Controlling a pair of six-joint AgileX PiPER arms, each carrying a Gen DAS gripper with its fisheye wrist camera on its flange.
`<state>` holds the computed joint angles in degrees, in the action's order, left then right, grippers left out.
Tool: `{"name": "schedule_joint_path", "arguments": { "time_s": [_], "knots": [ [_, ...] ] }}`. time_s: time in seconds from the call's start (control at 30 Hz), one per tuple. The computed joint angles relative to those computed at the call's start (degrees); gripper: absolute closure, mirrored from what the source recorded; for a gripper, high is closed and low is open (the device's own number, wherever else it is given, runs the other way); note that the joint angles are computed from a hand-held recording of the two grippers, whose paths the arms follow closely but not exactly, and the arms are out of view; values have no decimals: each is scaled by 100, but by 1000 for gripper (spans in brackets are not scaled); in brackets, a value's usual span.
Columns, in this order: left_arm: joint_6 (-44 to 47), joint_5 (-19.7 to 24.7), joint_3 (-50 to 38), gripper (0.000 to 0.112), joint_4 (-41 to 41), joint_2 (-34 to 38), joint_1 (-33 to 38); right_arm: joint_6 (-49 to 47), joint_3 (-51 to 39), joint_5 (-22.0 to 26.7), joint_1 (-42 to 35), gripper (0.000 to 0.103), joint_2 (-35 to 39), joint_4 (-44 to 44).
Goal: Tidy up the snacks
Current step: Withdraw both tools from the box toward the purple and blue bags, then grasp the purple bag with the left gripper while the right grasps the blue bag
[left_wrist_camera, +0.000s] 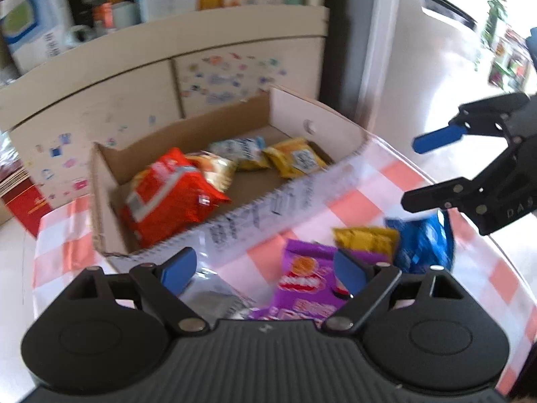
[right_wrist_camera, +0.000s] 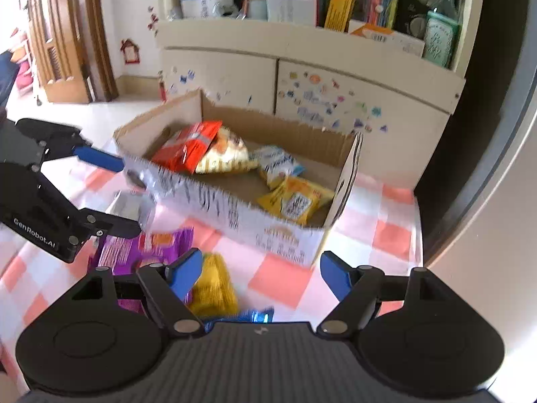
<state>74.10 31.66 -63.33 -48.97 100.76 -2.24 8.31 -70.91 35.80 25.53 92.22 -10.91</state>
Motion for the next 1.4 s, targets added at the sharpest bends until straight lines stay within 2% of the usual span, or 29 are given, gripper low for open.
{"name": "schedule_joint_path", "arguments": {
  "time_s": [0.13, 0.6, 1.13, 1.4],
  "knots": [
    [365, 206, 114, 24, 42, -15, -78, -491, 224, 148, -16, 21, -122, 295],
    [633, 112, 358, 24, 572, 64, -389, -1161, 595, 297, 65, 21, -235, 591],
    [371, -345, 253, 24, 911, 454, -786, -834, 658, 274, 247, 21, 84, 185],
    [405, -369, 281, 25, 871, 460, -766, -504, 670, 194, 227, 21, 116, 135]
  ]
}}
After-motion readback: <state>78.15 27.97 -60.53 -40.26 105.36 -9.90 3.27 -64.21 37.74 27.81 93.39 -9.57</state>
